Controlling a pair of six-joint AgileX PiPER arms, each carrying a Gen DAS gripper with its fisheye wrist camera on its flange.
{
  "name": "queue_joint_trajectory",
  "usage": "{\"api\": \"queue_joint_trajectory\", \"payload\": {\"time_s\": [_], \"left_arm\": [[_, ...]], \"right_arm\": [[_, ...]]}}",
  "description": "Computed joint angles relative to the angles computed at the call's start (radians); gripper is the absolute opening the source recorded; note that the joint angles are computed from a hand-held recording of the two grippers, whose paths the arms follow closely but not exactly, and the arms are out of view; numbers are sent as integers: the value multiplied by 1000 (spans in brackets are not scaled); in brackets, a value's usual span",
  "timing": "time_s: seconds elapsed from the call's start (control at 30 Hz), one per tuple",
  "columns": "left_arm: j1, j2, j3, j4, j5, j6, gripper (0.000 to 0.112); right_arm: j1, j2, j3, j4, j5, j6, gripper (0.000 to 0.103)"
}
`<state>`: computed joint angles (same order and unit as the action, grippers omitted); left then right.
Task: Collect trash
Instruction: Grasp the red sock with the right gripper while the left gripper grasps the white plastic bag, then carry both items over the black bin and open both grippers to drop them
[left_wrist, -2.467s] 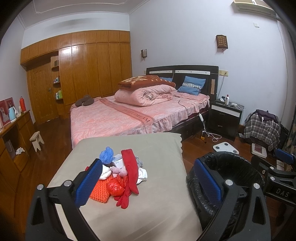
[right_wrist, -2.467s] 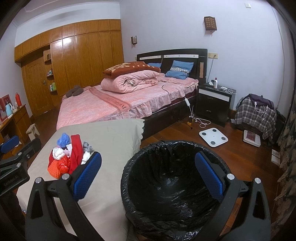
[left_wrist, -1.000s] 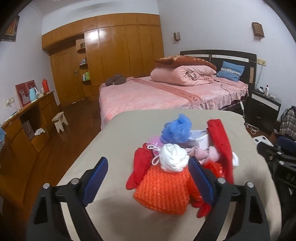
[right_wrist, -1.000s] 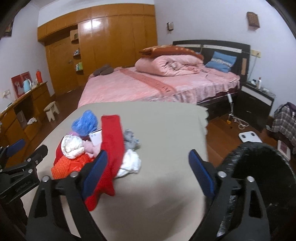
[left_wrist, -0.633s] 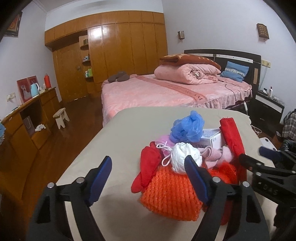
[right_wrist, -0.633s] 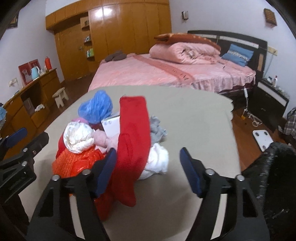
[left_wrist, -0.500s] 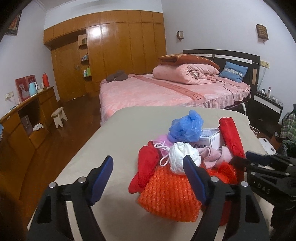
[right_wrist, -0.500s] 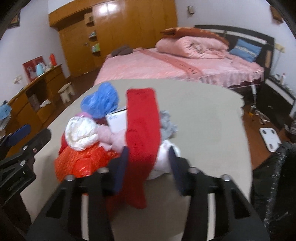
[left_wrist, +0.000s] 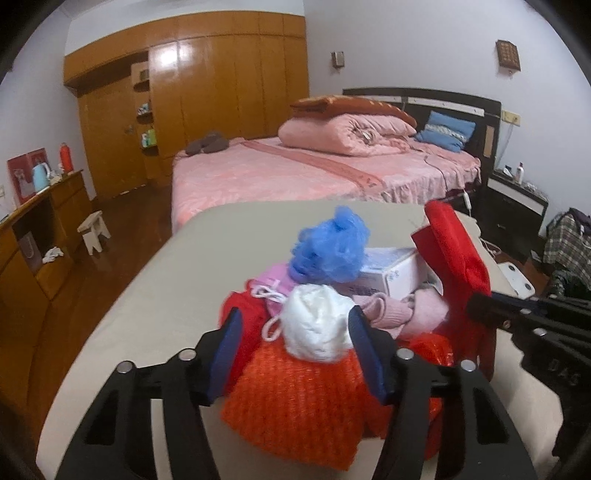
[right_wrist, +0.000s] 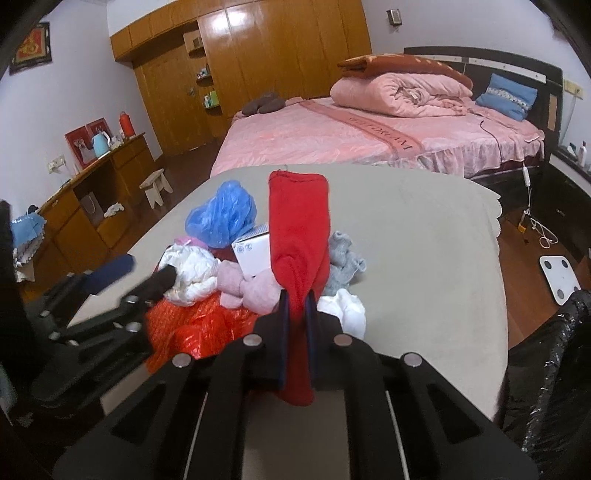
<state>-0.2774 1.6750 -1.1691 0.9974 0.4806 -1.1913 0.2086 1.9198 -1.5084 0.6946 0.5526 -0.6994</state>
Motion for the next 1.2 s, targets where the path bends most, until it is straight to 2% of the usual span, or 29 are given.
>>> {"api": "queue_joint_trajectory", "payload": {"time_s": [0.13,0.2,0.3,0.4,0.53,0.73,0.97,1.2], "left_arm": [[9,46,-30,-59,-23,59,41],[14,54,-28,-73,-44,76,25],[4,54,-23,-29,-49,43,19],[3,14,6,14,-61,-14,18],[-20,-80,42,80,-38,-83,18],[-61,-174,40,66,-12,-63,18],[-122,-191,21,15,27,-37,18],[-225,-152,-66,-11,46,-4,18]], "right_arm": [[-8,-2,4,-10,1,-2,8],[-12,-6,9,-5,5,-2,8],[-17,-12,15,9,9,-21,8],[-25,-32,26,44,18,-52,8],[-41,-68,34,89,35,-87,8],[-74,-122,41,143,73,-109,7],[-127,-166,72,169,109,-130,6],[-228,-235,118,209,146,-168,6]]}}
